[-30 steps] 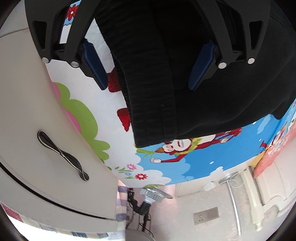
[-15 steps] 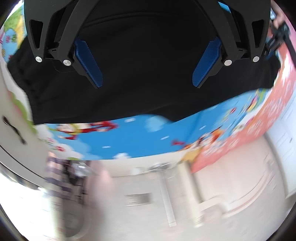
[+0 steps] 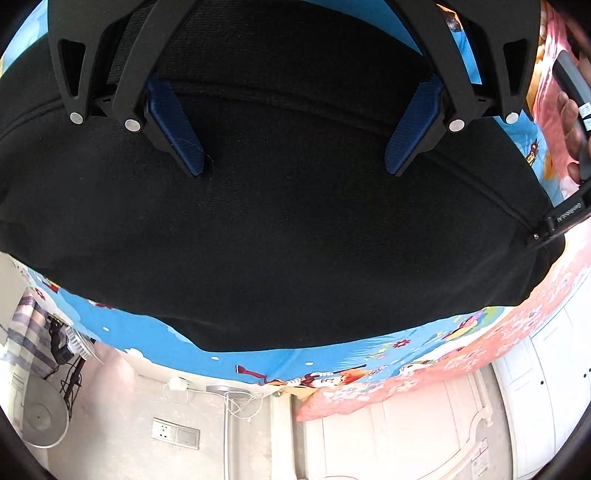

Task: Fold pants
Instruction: 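Press both grippers on the folded sweatpants to smooth them flat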

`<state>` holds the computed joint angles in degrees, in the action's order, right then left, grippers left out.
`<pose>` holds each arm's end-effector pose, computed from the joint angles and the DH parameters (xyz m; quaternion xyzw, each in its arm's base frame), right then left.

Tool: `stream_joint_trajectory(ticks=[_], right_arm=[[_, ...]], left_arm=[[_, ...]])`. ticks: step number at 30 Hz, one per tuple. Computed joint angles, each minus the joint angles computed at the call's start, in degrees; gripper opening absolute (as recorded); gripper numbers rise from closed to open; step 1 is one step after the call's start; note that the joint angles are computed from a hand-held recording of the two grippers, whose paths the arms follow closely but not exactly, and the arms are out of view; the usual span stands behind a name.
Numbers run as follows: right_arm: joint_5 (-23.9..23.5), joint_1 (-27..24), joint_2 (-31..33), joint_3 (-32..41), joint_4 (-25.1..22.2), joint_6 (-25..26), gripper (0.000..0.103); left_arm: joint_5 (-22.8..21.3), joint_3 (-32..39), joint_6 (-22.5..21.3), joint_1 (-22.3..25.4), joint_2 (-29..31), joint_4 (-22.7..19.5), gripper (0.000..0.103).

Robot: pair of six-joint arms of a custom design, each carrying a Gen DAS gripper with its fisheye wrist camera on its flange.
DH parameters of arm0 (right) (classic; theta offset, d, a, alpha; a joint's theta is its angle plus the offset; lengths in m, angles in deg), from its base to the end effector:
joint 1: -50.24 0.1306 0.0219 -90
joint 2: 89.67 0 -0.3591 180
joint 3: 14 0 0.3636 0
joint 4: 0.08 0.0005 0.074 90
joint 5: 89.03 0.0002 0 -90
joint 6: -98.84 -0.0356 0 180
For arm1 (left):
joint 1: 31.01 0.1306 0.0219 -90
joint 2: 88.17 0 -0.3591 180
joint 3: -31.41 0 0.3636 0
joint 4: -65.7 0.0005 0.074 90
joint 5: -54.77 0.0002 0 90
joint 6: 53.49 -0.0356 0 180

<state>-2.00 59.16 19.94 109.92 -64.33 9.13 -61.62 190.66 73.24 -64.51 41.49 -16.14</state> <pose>0.5580 0.0889 0.4748 -0.0843 0.9355 0.0500 0.3396 0.5354 -0.3360 0.5027 -0.0998 0.9188 -0.0045 0.3819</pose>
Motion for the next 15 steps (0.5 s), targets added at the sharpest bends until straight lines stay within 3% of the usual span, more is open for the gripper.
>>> stream_joint_trajectory(ticks=[2, 5, 6, 15], right_arm=[[0.2, 0.0, -0.3, -0.6, 0.3, 0.0, 0.096], [-0.3, -0.2, -0.3, -0.5, 0.1, 0.1, 0.096], [-0.4, -0.3, -0.4, -0.7, 0.2, 0.1, 0.096], [1.6, 0.3, -0.1, 2.5, -0.8, 0.6, 0.093]], left_arm=[[0.2, 2.9, -1.3, 0.1, 1.6, -1.2, 0.052], [4.6, 6.7, -0.5, 1.4, 4.2, -4.6, 0.056], [4.9, 4.3, -0.3, 1.5, 3.0, -2.9, 0.057], [0.4, 0.6, -1.1, 0.3, 1.9, -0.4, 0.060]])
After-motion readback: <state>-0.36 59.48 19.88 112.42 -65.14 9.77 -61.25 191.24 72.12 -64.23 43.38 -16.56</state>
